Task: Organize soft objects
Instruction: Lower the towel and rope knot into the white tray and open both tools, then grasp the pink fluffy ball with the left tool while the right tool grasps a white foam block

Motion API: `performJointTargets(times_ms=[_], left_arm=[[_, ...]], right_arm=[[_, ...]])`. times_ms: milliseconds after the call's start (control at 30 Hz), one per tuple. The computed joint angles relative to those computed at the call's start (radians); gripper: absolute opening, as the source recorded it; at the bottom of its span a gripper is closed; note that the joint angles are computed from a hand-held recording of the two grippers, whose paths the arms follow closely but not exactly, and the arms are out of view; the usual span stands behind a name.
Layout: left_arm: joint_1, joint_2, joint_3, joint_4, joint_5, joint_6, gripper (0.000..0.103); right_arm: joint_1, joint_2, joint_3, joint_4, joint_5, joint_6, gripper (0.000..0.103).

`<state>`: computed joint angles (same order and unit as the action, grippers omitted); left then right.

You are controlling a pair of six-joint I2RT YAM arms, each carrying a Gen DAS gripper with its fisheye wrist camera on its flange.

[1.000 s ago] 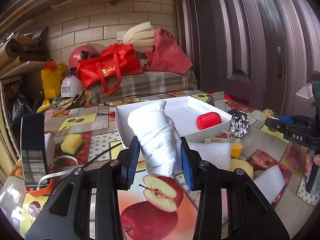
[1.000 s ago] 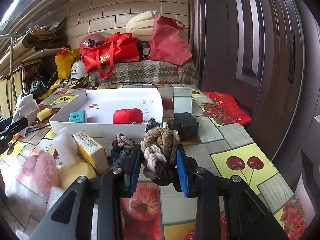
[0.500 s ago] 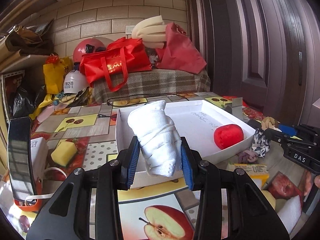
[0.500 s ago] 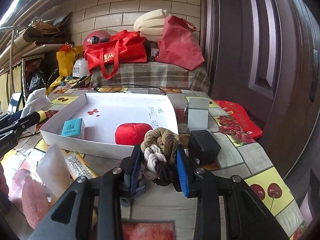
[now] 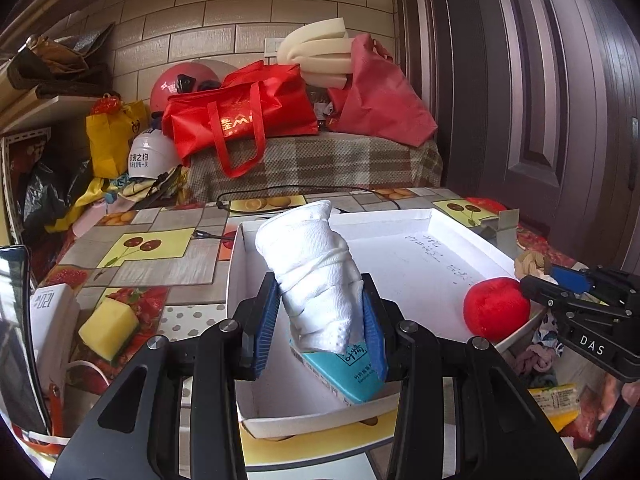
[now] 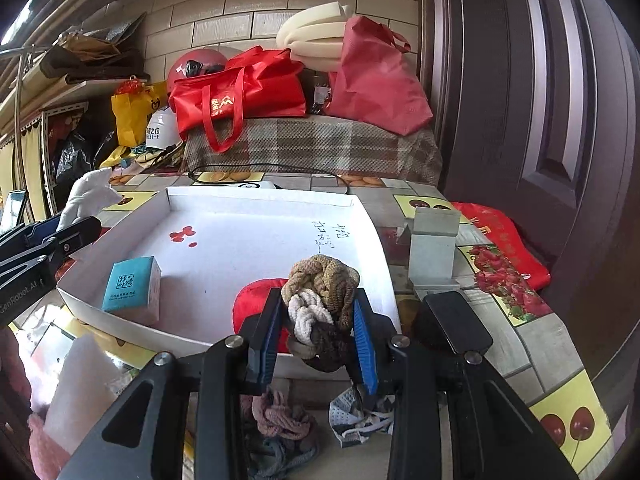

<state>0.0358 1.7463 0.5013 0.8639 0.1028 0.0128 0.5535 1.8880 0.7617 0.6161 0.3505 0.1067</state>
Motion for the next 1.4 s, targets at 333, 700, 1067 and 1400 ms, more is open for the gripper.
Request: performJointTargets(times_ms=[333, 700, 1067, 1400], left_arm=[[-0.011, 0.061, 0.112, -0.097, -0.017, -0.022, 0.038], [-0.04, 0.097, 0.175, -0.153, -0.073, -0.009, 0.092], [0.01, 0.03, 0.007, 0.09, 0.019, -0.019, 0.103], [0.053, -0.072, -0.113, 0.08, 0.099, 0.034, 0.103]], right_arm=[[-0.023, 0.133, 0.245, -0.178, -0.064, -0.021, 0.034], [-0.031, 0.179, 0.322, -0.176, -0.107, -0.028, 0.062], [-0.044, 0.078, 0.121, 0.011, -0.082, 0.015, 0.099], [-0.117, -0.086, -0.13, 0.091, -0.115, 0.094, 0.103]])
